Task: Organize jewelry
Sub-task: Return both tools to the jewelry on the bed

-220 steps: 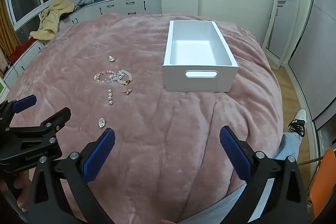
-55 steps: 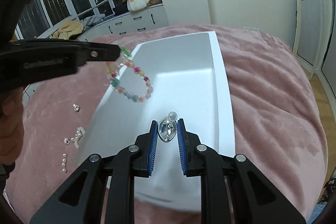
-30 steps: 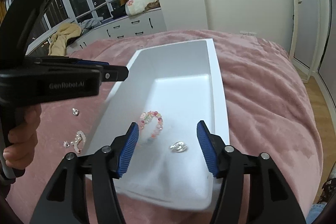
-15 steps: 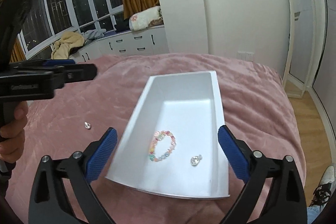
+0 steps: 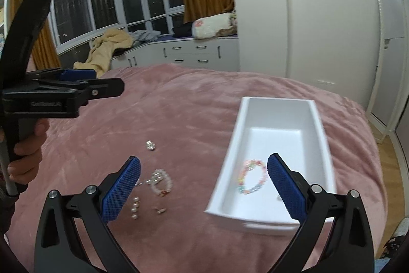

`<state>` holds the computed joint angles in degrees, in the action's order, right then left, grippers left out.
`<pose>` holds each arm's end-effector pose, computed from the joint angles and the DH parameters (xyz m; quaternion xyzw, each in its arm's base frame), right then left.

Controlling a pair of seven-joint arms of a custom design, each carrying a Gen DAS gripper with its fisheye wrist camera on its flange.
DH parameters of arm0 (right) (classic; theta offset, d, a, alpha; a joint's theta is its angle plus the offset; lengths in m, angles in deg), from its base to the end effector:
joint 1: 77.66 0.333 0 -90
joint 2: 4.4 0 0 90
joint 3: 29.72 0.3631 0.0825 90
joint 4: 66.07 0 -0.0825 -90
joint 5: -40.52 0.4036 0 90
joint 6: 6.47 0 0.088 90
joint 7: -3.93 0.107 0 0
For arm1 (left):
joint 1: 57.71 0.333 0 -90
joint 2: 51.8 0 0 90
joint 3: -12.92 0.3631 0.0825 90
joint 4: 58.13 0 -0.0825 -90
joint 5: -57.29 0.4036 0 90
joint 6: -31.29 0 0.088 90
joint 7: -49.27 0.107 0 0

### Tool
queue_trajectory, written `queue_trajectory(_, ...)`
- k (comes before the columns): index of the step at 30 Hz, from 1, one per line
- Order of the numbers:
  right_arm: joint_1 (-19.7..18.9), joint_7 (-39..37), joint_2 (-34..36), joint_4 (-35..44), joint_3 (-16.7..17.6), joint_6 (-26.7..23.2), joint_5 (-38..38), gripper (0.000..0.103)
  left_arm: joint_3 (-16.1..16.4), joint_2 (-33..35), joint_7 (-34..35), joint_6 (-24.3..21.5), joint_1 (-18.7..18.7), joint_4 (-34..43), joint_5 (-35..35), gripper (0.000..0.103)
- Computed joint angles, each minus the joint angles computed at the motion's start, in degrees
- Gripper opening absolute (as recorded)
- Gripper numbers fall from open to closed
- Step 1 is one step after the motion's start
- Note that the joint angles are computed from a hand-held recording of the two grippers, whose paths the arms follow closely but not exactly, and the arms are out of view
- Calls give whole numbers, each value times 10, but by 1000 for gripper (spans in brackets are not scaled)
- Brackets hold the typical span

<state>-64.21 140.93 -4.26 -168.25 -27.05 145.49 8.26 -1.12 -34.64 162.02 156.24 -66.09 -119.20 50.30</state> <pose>0.6040 0.1897 0.6840 -0.5760 0.6757 -0.3091 0.3407 0.6595 -0.2317 0.8147 -0.3764 0.8310 -0.3457 0.2195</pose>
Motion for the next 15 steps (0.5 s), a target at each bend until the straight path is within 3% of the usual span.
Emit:
queue_trajectory(6, 22, 10, 22, -9, 7, 20, 13, 98, 8, -37, 33, 24, 34, -87, -33, 93)
queue_trajectory(15, 67, 7, 69, -22, -5, 56, 45, 98, 20, -67, 77, 64, 55, -208, -64, 93)
